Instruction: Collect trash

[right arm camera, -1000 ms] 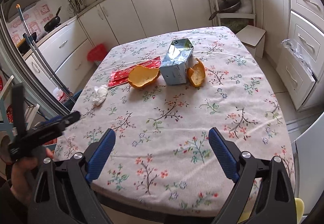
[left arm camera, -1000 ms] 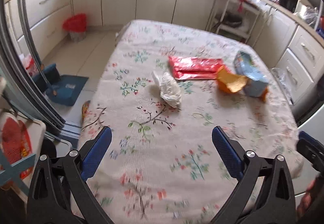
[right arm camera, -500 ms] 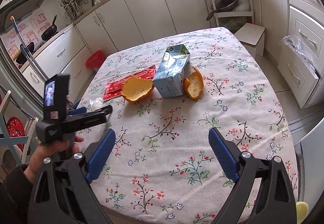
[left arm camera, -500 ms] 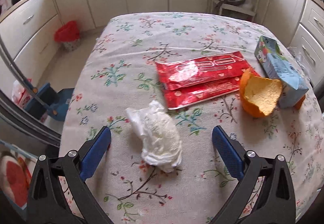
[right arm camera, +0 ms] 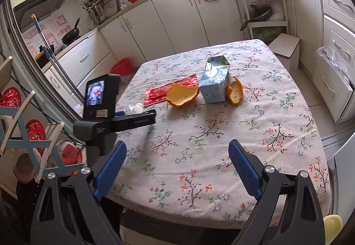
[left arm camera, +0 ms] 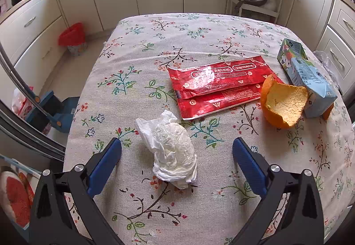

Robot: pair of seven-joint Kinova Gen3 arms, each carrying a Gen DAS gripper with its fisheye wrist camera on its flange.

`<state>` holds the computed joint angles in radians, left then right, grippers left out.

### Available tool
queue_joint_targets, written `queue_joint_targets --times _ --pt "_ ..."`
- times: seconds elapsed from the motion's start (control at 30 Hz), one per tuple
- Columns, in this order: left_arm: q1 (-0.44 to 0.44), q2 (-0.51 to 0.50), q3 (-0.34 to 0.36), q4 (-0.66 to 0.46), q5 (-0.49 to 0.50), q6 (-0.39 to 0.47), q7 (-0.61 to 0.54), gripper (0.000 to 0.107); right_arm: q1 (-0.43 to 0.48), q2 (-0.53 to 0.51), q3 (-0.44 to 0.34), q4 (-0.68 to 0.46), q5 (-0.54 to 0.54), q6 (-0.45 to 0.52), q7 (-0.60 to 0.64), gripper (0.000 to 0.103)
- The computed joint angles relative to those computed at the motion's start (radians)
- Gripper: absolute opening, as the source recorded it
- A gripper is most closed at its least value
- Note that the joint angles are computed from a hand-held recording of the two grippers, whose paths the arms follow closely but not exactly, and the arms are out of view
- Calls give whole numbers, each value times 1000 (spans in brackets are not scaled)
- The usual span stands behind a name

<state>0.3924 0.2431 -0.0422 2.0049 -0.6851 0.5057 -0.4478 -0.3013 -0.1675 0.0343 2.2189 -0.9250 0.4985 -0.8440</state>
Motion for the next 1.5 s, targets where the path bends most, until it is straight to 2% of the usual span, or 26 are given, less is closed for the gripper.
queue_joint_targets --times 0.27,0.43,0.87,1.0,1.23,1.37,1.5 --pt "-1 0 1 0 -1 0 1 96 -57 -46 -28 6 6 -5 -47 89" --pt "-1 -1 2 1 0 0 0 96 -90 -64 -44 -2 51 -14 -103 89" --pt "-1 -1 1 1 -1 -2 0 96 -110 -80 29 18 81 -4 -142 90" --pt "-1 0 0 1 -2 -3 1 96 -111 -84 25 27 80 -9 -135 90" --pt "-1 0 0 1 -1 -2 0 96 -102 -108 -15 40 187 -40 -212 89" --pt "-1 -1 1 1 0 -1 -1 96 -117 -92 -12 55 237 -55 -240 89" --pt "-3 -1 2 1 0 -1 -2 96 -141 -44 42 65 197 -58 -188 89"
